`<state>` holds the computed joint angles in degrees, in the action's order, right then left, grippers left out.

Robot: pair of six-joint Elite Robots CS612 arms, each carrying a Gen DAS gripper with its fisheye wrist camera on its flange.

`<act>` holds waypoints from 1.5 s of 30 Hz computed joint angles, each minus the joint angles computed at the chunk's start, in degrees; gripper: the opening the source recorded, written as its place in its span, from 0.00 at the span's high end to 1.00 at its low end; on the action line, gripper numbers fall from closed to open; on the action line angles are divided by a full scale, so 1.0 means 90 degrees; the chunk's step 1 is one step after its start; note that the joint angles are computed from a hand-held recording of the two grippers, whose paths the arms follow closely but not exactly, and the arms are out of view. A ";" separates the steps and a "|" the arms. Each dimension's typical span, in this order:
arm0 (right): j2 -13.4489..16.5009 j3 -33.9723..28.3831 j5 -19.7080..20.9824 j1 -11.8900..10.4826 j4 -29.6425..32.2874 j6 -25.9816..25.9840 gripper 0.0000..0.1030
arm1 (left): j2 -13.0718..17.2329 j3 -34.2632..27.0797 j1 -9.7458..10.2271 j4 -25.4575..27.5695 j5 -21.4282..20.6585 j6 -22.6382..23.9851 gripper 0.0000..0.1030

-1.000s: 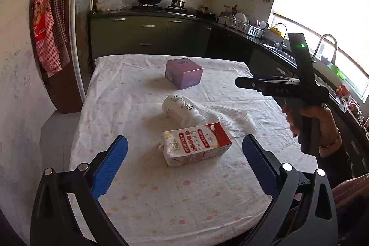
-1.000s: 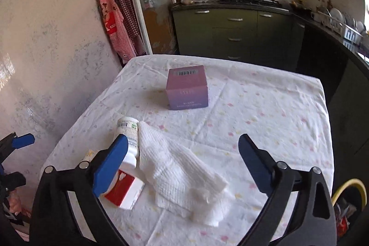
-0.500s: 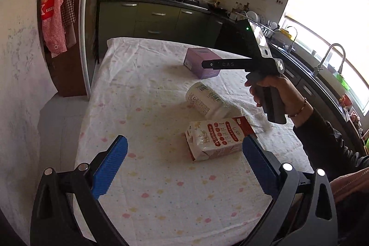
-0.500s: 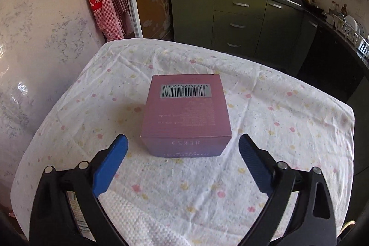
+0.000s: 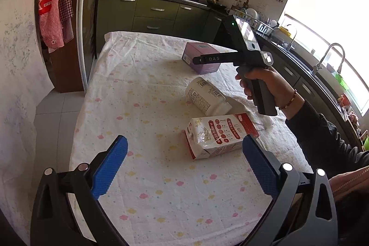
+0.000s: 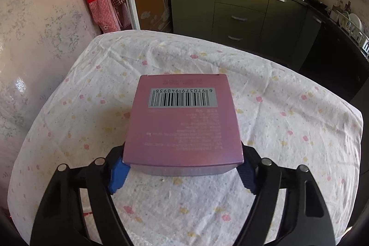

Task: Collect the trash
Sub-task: 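Carry the pink box over the yellow bin and release it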

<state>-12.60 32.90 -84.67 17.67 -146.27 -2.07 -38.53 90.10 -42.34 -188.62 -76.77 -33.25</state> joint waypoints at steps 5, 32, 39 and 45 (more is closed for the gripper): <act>-0.0301 0.0572 0.0112 -0.0035 -0.0322 0.0118 0.29 | -0.0023 0.0013 -0.0045 -0.0055 0.0017 0.0059 0.05; -0.3610 0.7484 -0.1061 -0.1541 -0.4221 0.2820 0.29 | 0.0287 -0.0756 -0.0448 0.0191 -0.0813 0.1063 0.05; -0.3479 0.7721 -0.1059 -0.2013 -0.4206 0.3749 0.29 | 0.0394 -0.1097 -0.0531 0.0627 -0.0874 0.1338 0.05; -0.3326 0.7677 -0.1088 -0.2170 -0.4194 0.4114 0.24 | 0.0443 -0.1241 -0.0539 0.0834 -0.0927 0.1418 0.05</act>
<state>-42.54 102.00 -94.46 -1.86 -184.02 34.95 -34.54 78.93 -47.20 -181.12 -85.11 -20.49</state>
